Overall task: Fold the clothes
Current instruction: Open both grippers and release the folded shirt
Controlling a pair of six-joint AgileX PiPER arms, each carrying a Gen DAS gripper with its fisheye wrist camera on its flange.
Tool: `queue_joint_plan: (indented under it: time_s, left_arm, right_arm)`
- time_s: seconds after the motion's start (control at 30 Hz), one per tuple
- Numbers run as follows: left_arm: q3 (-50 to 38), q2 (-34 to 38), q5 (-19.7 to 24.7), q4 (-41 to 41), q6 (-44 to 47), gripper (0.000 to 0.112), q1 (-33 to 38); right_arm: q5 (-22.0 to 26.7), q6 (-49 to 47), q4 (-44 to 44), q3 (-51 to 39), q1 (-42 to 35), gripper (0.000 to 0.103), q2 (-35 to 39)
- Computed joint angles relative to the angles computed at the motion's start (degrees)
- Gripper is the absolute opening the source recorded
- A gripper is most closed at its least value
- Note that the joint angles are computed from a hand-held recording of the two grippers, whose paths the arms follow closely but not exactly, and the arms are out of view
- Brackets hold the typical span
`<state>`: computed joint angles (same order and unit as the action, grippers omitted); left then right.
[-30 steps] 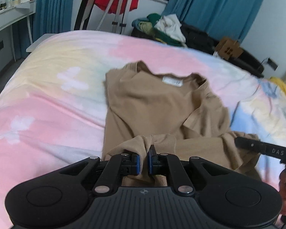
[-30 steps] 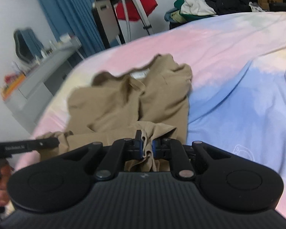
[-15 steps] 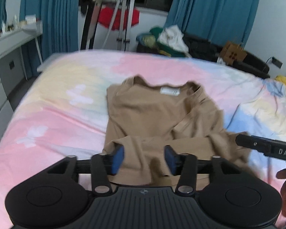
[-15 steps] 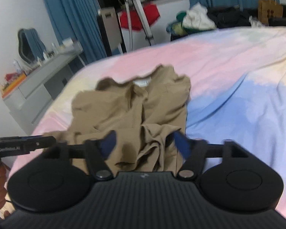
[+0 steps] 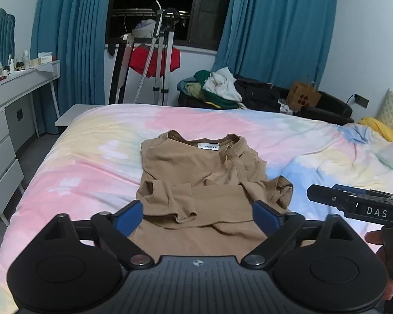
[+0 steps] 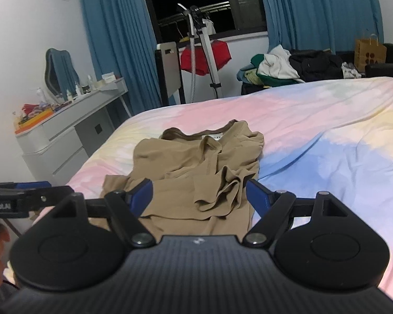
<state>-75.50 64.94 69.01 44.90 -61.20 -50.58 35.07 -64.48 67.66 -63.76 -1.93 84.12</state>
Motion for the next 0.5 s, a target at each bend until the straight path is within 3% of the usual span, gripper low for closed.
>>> queue_joint_plan:
  time_s: [0.33, 0.5]
  left_arm:
    - [0.6, 0.7, -0.4, -5.2, 1.5, 0.097, 4.1]
    - [-0.1, 1.5, -0.4, -10.2, 3.8, 0.097, 7.1]
  right_arm:
    - [-1.6, 1.1, -1.0, 0.7, 1.5, 0.08, 1.2]
    - [1.7, 6.7, -2.8, -0.6, 0.7, 0.08, 3.1]
